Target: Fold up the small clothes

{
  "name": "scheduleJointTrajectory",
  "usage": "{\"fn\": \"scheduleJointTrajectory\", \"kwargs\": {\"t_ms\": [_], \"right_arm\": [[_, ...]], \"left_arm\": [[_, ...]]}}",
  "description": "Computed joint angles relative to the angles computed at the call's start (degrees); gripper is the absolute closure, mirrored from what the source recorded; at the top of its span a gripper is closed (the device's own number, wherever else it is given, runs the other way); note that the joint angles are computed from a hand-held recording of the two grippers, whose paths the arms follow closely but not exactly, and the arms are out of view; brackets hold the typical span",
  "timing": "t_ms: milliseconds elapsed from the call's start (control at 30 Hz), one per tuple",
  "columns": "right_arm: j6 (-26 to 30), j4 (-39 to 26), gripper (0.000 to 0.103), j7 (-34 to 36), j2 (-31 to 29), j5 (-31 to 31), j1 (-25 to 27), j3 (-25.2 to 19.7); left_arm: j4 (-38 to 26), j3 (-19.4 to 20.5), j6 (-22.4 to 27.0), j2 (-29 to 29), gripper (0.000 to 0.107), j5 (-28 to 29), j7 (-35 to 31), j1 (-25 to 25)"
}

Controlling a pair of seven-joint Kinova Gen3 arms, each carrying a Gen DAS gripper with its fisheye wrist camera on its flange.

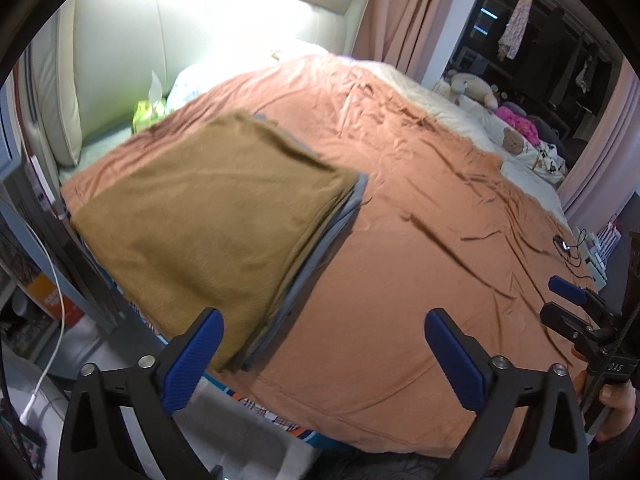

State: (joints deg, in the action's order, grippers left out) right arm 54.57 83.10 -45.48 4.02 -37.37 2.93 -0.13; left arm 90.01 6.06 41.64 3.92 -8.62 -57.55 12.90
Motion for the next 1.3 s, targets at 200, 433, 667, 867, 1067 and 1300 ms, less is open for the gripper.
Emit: {"fn": "scheduleJointTrajectory", "kwargs": {"t_ms": [200,433,667,867,1067,1300], "right_arm": [[1.8,2.7,0.0,6.1,-3.7,-4.2,3.0,3.2],[9.0,1.7,0.0,11.7,-4.6,-8.4,6.3,7.5],[13.2,1.2,0.0,15.7,-5.3,-10.4,9.8,9.9],[16.3,4.4,0.0,21.1,-8.3,-14.6,12.7,13.8],[19.7,9.3,0.0,27.4,-12.3,-17.9,15.3,19.8],[23.1,15.1,0.0,33.0,-17.0,-18.5,16.3,28.1]], "left_arm": [[-0.9,1.7,0.6,-0.7,0.005,-6.4,7.8,3.9],[-0.8,4.0,3.2,-1.6,0.005,-15.5,17.3,8.3],[-0.3,6.7,6.5,-2.3,0.005,-22.7,24.7,12.3],[1.0,8.8,8.5,-3.7,0.005,-26.5,29.6,14.8],[1.8,12.0,12.0,-4.4,0.005,-33.2,36.3,18.2],[2.9,15.3,14.5,-4.4,0.005,-40.1,41.6,22.5]]}}
